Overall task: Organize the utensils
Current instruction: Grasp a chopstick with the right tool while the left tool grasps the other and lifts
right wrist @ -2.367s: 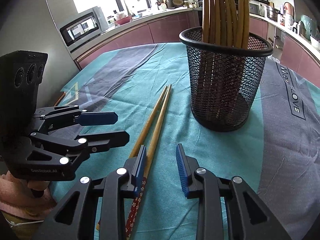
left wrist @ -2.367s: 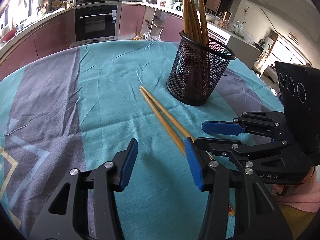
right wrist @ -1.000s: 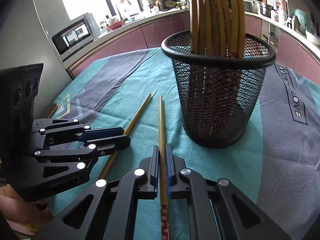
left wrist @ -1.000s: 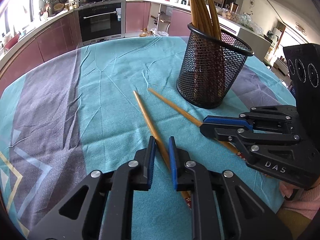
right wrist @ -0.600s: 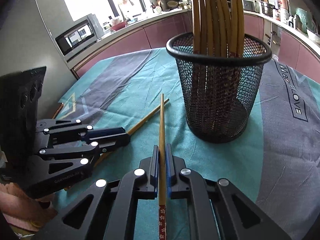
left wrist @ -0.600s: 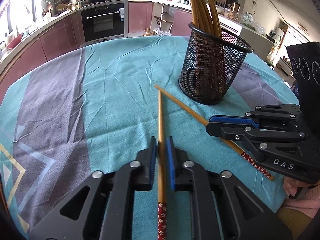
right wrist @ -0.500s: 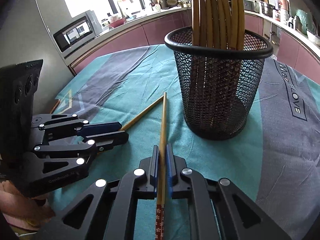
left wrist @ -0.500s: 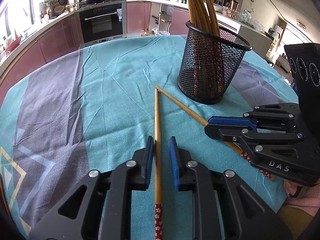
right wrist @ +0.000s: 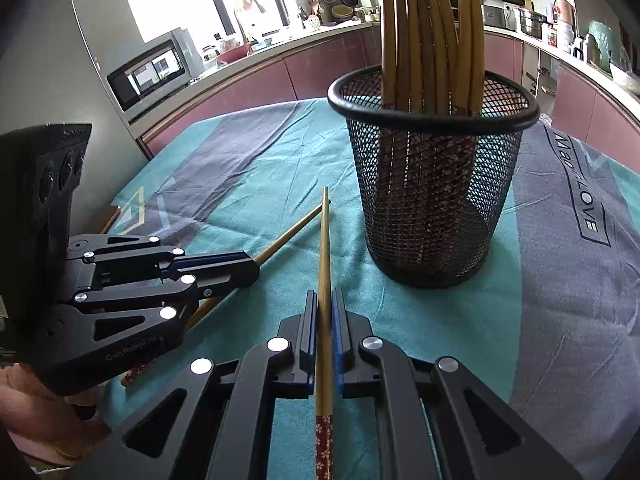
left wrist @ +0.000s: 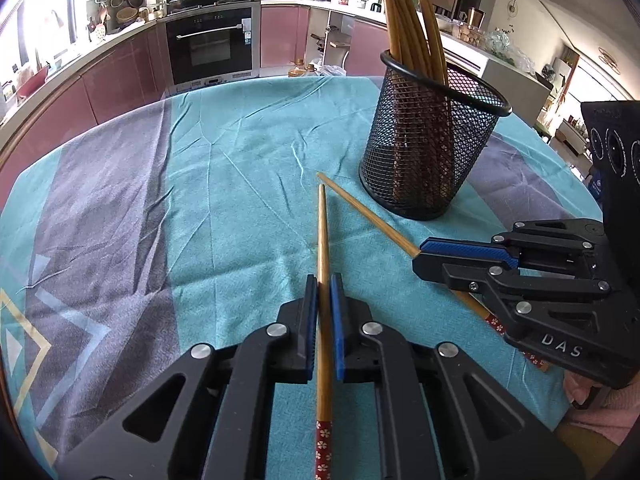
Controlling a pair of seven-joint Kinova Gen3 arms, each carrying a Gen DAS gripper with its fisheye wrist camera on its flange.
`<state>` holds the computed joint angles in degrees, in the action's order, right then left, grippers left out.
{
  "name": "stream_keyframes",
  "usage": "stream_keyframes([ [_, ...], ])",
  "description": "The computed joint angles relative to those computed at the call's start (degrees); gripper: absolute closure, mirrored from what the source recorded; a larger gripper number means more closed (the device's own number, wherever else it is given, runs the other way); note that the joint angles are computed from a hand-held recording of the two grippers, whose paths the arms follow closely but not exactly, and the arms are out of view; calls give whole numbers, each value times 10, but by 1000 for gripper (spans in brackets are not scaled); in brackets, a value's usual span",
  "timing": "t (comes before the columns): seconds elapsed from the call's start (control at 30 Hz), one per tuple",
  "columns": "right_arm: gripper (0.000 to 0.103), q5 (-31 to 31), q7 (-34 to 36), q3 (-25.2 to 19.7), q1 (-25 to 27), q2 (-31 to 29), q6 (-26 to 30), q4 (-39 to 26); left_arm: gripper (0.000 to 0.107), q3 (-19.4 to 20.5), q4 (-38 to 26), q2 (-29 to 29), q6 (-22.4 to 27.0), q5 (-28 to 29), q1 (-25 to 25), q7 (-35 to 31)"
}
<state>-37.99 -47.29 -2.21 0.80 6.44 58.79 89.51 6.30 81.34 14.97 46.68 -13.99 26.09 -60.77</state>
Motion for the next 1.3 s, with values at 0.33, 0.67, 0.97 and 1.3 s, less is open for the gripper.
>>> stream_keyframes([
  [0.33,97,-65,44,13,24,-14,32,0,100,14,32,-36,-41,57,-33,-33],
  [0.67,97,-130,88,32,47,-27,67,-1,100,25,54,-69,-75,135,-68,-88],
  [0.97,97,-148,97,40,52,-33,72,-2,100,28,59,-84,-86,156,-76,-109],
  [1.3,97,-168,108,47,57,-41,70,1,100,31,65,-96,-96,225,-100,-172],
])
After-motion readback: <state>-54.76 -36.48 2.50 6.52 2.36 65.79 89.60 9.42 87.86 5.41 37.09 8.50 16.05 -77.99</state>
